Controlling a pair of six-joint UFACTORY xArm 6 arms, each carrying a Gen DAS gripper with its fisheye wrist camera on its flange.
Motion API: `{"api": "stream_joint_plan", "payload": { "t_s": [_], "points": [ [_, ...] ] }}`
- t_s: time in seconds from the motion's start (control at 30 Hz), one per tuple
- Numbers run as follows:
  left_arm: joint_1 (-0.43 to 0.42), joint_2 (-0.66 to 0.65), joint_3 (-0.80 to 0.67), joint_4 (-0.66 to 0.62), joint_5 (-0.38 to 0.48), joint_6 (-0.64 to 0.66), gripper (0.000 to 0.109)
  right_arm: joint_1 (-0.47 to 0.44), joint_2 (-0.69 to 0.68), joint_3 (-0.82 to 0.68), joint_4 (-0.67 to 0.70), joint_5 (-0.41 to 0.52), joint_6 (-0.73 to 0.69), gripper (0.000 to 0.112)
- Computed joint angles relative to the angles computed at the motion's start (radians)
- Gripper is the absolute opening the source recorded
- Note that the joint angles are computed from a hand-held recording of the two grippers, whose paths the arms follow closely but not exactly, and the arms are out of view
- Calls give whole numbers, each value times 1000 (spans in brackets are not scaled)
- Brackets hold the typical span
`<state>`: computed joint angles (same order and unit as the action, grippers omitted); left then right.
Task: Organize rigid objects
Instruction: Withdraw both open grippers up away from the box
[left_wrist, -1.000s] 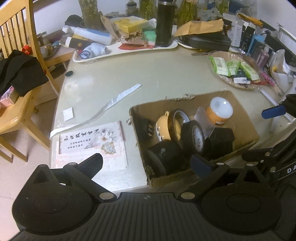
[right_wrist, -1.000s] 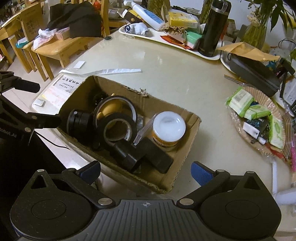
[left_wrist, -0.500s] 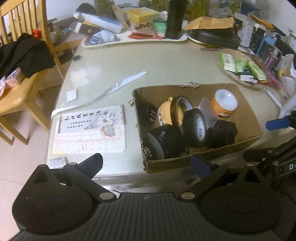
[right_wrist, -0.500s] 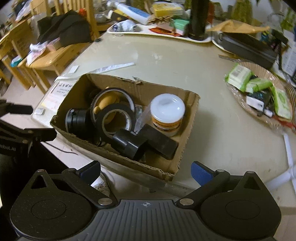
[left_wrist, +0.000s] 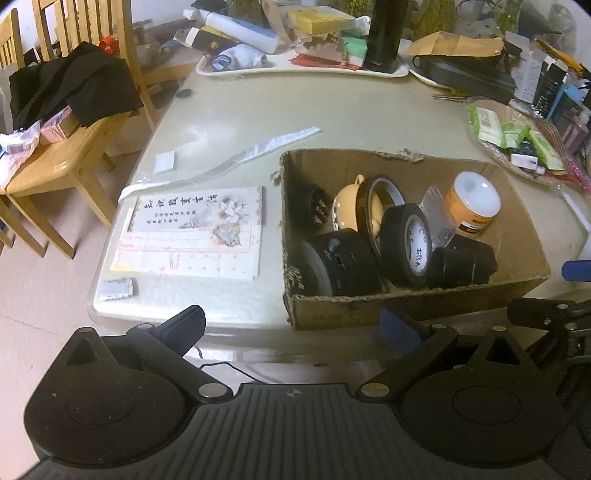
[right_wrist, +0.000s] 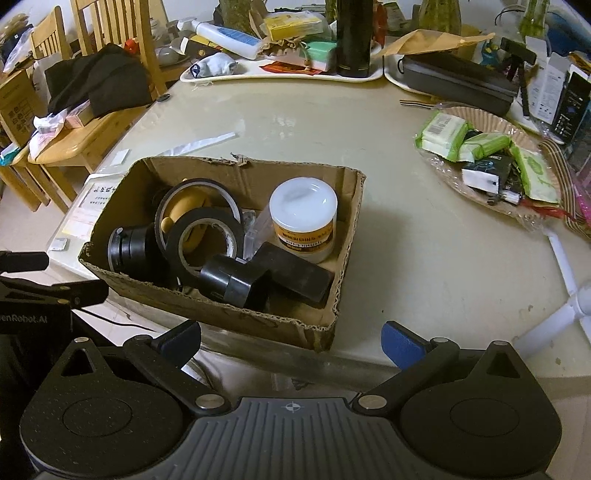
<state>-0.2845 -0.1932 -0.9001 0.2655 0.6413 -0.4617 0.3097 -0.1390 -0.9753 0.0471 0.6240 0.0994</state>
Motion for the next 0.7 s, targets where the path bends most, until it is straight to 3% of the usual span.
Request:
{"api": "stream_joint_plan", "payload": {
  "t_s": [0.27,0.7],
  "points": [
    [-26,-17,41,52,-34,-50,103,30,-35,63,-84,-74,85,103],
    [-37,-21,45,53,-12,-51,103,42,-33,77,-132,-88,138,103]
  ]
}}
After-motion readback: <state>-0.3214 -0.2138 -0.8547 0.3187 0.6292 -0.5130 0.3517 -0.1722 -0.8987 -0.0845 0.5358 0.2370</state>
